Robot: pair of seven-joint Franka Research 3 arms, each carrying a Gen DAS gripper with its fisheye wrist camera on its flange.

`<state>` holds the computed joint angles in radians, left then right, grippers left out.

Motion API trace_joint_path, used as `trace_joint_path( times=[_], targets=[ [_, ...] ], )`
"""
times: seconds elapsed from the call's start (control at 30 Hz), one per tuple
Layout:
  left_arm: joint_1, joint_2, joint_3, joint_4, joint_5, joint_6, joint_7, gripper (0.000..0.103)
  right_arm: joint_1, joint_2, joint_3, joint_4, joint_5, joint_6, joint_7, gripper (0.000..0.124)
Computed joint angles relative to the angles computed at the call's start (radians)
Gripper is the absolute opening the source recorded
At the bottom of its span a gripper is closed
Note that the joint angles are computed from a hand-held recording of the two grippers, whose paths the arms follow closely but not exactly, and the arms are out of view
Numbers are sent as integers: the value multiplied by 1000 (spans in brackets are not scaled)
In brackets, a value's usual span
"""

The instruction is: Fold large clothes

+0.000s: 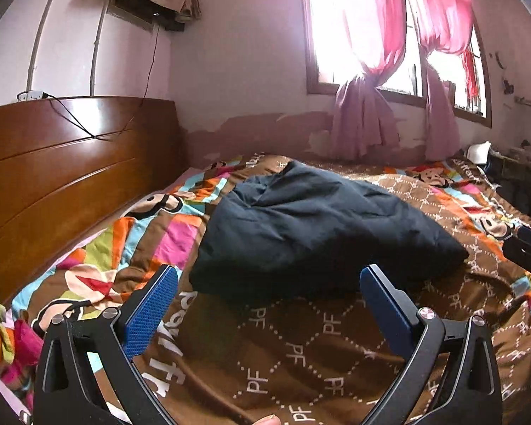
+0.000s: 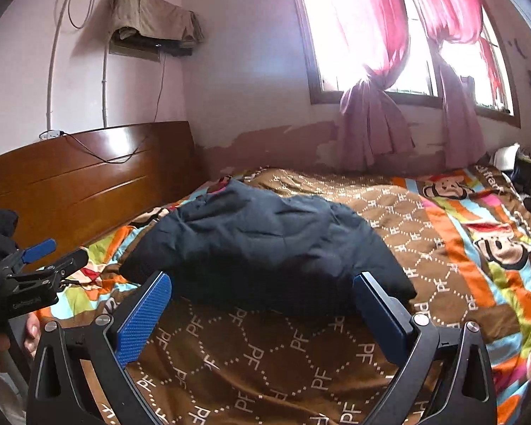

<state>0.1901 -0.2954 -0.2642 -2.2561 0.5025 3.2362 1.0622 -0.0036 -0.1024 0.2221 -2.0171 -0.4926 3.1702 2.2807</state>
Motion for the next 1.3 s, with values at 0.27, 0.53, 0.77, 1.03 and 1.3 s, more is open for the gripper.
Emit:
trace_joint_path(
  times=[0.27, 0.53, 0.77, 1.03, 1.3],
  targets=[
    [-3, 10, -6, 0, 16, -26, 7, 101, 58, 50, -47, -3, 10, 8, -26, 103],
    [-3, 14, -9, 6, 50, -43, -19, 101, 137, 66, -110, -6, 104, 10, -124, 103],
    [-64, 28, 37, 14, 46, -72, 5, 101, 167, 67, -127, -10, 184, -2, -194, 103],
    [-88, 29, 57, 12, 39, -73, 22, 101, 172, 67, -131, -14, 225, -16, -219, 103],
    [-104, 29, 64, 10, 30, -88, 39, 101, 171, 66, -133, -16, 223, -14, -215, 103]
  ],
)
